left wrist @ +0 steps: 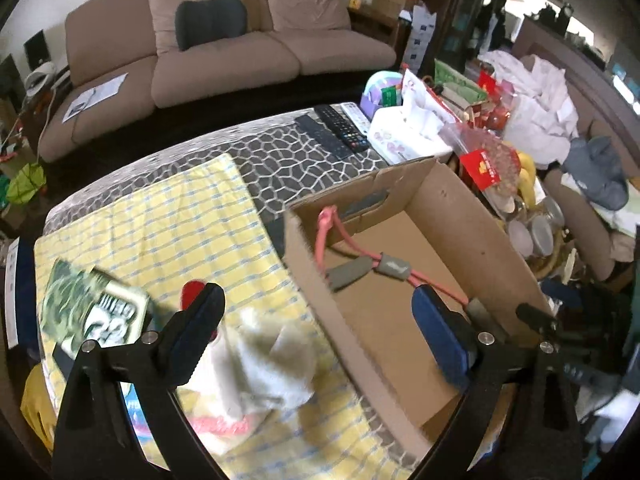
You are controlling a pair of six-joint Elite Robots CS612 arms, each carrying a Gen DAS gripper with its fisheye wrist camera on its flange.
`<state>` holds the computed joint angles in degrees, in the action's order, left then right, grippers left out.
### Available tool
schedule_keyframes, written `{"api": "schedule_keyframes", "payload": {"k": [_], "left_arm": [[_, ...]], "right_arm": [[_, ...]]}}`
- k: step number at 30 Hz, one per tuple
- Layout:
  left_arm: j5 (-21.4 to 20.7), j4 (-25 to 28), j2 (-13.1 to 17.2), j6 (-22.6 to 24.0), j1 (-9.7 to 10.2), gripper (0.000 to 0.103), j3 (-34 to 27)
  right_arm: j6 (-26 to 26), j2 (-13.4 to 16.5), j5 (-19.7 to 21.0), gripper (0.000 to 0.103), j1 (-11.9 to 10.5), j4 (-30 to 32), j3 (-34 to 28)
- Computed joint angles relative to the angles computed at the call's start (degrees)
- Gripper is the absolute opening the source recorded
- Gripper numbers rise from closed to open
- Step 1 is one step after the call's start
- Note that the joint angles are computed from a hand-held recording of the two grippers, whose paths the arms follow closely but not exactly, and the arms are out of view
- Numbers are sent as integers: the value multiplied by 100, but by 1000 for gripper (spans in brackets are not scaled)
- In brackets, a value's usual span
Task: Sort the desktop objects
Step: 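Open the left gripper to drop the band into the box, then move the left gripper back toward the pink comb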
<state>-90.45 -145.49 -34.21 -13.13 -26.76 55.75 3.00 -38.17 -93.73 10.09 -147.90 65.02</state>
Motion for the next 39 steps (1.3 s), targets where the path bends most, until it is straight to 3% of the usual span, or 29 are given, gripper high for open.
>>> {"api": "schedule_keyframes", "payload": {"k": [3,6,11,17,25,32,35,39], "left_arm": [[-28,-429,-315,-93,56,96,627],[-84,-880,-611,-173,127,101,1229],[-440,-1435,-1024,-470,348,103,2056],[-125,-1761,-1384,-521,567,103,2840],[-230,-2030,-1510,-637,885,103,3464],[-609,-2164,-1353,-871,1109,103,3622],[-680,-2114,-1263,-831,1158,103,3578],[-681,-1999,-1148,-690,1151,100,3482]], "right_arm": [[27,-46,126,61,71,-96,49],[208,-79,506,83,118,-175,92],[525,-66,1221,84,204,-249,70],[455,11,1419,84,470,-252,-68],[282,349,1435,84,832,71,-577],[232,806,1126,81,1042,460,-1231],[212,975,829,78,1106,434,-1445],[385,1192,1000,72,1083,589,-1715]]}}
